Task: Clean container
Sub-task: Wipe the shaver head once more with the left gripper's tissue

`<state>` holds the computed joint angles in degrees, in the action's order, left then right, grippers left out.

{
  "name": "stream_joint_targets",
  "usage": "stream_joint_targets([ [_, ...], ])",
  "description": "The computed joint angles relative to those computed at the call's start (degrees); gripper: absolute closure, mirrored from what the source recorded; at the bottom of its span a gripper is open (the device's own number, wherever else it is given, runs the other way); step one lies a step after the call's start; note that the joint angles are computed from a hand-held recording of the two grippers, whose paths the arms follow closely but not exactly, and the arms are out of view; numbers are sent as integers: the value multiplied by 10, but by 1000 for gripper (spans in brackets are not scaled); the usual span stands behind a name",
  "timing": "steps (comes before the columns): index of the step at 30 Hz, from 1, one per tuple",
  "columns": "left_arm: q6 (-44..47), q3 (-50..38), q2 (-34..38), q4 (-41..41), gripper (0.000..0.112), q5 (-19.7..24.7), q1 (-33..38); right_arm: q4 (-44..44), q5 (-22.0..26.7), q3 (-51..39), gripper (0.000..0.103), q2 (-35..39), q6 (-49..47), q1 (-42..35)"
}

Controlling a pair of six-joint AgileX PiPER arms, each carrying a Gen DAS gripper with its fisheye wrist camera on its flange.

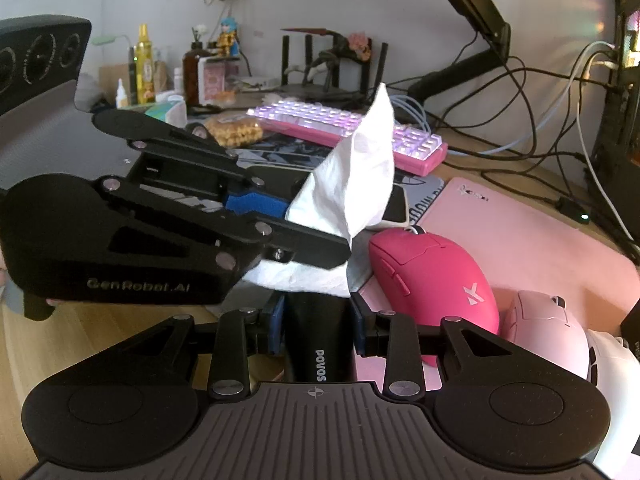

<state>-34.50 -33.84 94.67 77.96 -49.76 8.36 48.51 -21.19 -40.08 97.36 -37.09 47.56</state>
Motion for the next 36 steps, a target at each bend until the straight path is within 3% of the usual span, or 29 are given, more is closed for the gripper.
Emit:
stream_joint_targets([
  [20,-38,-9,8,12,96,-13,18,13,1,-1,67,-2,-10,3],
  [36,-46,-11,7,-28,96,15,10,13,1,-1,67,-2,-11,2],
])
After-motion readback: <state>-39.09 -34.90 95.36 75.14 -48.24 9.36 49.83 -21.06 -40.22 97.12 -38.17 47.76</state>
